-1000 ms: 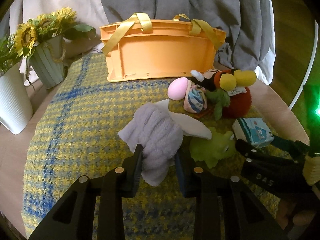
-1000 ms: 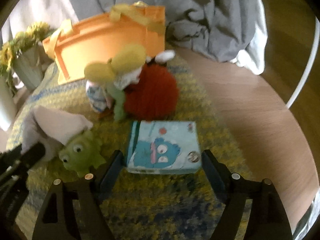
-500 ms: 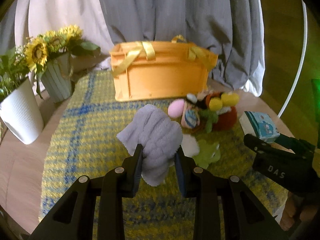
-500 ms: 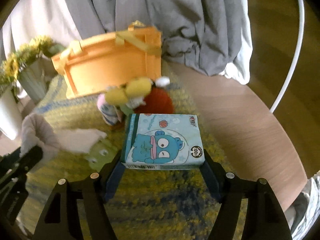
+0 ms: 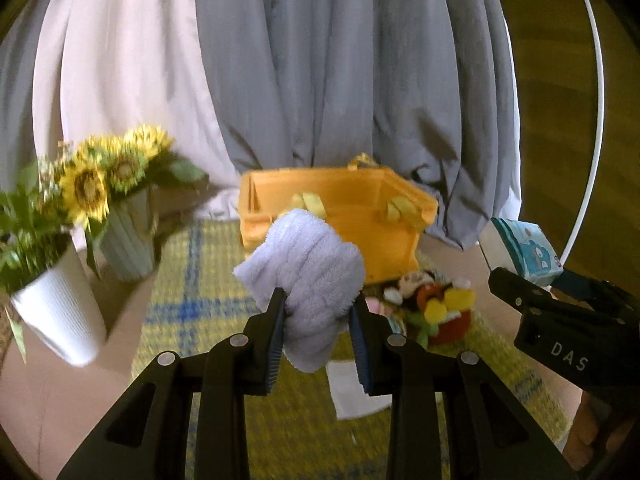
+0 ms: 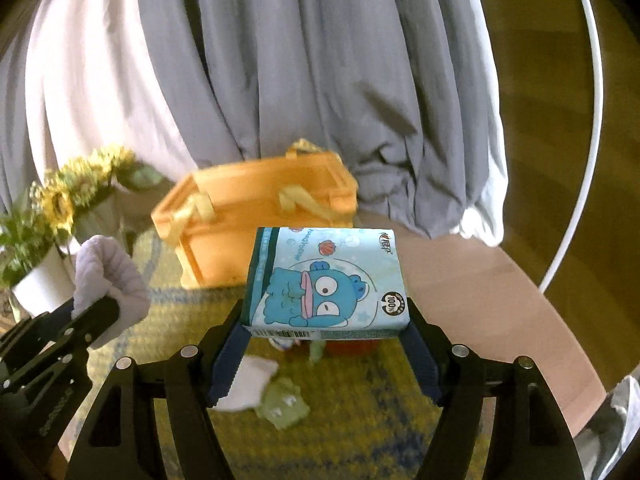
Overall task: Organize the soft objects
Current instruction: 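Carry the towel and tissue pack over the orange crate with both grippers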
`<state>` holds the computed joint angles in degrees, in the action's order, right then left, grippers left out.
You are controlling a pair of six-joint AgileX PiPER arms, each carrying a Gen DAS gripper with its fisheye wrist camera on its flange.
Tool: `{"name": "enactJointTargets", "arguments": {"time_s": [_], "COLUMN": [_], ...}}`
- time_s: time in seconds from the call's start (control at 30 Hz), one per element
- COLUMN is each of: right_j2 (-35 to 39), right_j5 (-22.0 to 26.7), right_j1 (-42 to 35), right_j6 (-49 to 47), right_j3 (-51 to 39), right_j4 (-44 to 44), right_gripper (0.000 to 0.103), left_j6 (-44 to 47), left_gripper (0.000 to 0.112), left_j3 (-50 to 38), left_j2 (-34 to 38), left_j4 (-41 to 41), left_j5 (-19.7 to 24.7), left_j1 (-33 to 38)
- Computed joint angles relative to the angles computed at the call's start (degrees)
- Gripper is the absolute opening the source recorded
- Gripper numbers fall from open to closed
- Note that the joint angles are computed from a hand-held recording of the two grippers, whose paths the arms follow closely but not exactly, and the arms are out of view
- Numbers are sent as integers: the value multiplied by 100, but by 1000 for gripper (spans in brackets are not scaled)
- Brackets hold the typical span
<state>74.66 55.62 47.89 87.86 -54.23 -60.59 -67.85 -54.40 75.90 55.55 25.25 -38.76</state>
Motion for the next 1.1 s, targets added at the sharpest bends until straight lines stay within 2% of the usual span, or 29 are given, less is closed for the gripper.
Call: {"name": "enactJointTargets", "arguments": {"time_s": [0.27,0.43,0.57,0.67,0.87,0.97,1.1], "right_j2": [303,584,911,1183,1835,2212,2738], "right_j5": [-278,-718,-1101,-1375,-1940,-2097,-2163], "right_j1": [-270,-649,-987,-1247,-1862,-2116,-2415], "right_j6": [-197,-512,-804,-1003,-1796,-2268,-2990], "right_j3": [-601,-1046,-1490,-1791,-2564,-2964,-3547], "right_j4": [-237,-281,-252,-244,358,740,1410], "right_gripper": [73,73,73,73,73,73,73], "left_j6": [344,505,374,964,2260,2808,3949], "left_gripper": [30,30,30,30,30,30,30], "left_j3": [-562,-1015,-1402,-1810,-2754,-3154,-3774], "left_j2": [233,556,899,1216,2003,2368,2874], "left_j4": [-81,-113,192,-283,-1355,-1857,-2985], "left_j5": [-209,-392,-574,-746,-910,-909,-808], "left_j1": [417,679,867,1088,1391,1475,1605]}}
